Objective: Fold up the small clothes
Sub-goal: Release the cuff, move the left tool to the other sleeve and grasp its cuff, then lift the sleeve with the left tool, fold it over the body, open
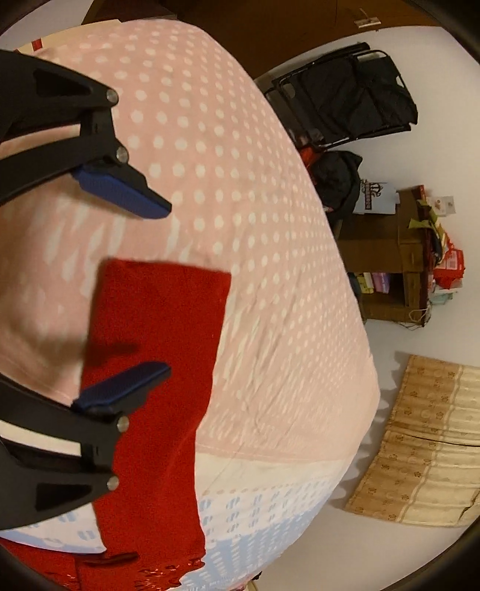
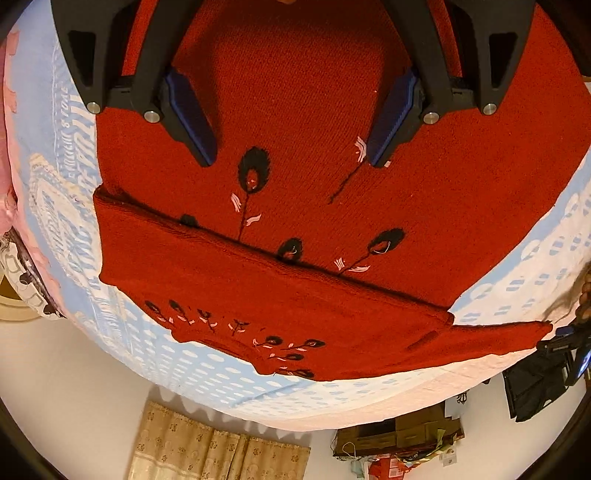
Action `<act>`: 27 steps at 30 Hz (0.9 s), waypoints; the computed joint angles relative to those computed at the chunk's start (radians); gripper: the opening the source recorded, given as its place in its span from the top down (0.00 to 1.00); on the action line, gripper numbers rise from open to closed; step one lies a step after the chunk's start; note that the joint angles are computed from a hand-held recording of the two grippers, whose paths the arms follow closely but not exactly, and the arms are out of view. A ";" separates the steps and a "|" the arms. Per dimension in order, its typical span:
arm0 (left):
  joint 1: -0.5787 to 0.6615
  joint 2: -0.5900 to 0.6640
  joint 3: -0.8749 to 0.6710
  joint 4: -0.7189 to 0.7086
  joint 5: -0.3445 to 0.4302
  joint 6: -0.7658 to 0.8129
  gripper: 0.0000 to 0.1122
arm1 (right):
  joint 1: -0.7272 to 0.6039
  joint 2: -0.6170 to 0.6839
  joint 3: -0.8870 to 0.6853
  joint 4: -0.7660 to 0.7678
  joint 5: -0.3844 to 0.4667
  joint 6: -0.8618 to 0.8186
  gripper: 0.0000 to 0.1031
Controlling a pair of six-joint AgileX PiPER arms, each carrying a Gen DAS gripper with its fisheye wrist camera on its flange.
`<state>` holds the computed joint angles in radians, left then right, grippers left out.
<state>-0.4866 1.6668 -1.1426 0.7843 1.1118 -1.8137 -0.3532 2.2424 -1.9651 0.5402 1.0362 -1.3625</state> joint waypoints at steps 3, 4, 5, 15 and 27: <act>0.011 0.008 -0.002 -0.019 -0.009 0.009 0.36 | -0.003 -0.001 0.000 -0.001 0.003 0.001 0.19; 0.024 -0.004 0.016 -0.025 -0.022 0.003 0.37 | -0.003 -0.003 0.005 0.000 0.001 -0.001 0.19; 0.025 -0.008 0.026 -0.024 -0.031 -0.010 0.37 | -0.004 -0.004 0.005 0.000 0.001 -0.001 0.19; 0.036 -0.020 0.041 -0.033 -0.115 0.041 0.87 | -0.004 0.002 0.004 0.000 0.002 0.005 0.19; -0.013 -0.079 -0.039 0.029 -0.117 0.038 0.89 | -0.005 -0.012 0.026 0.007 -0.014 -0.006 0.19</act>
<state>-0.4995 1.5877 -1.1820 0.8135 0.9946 -1.7756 -0.3580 2.2303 -1.9395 0.5474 1.0226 -1.3682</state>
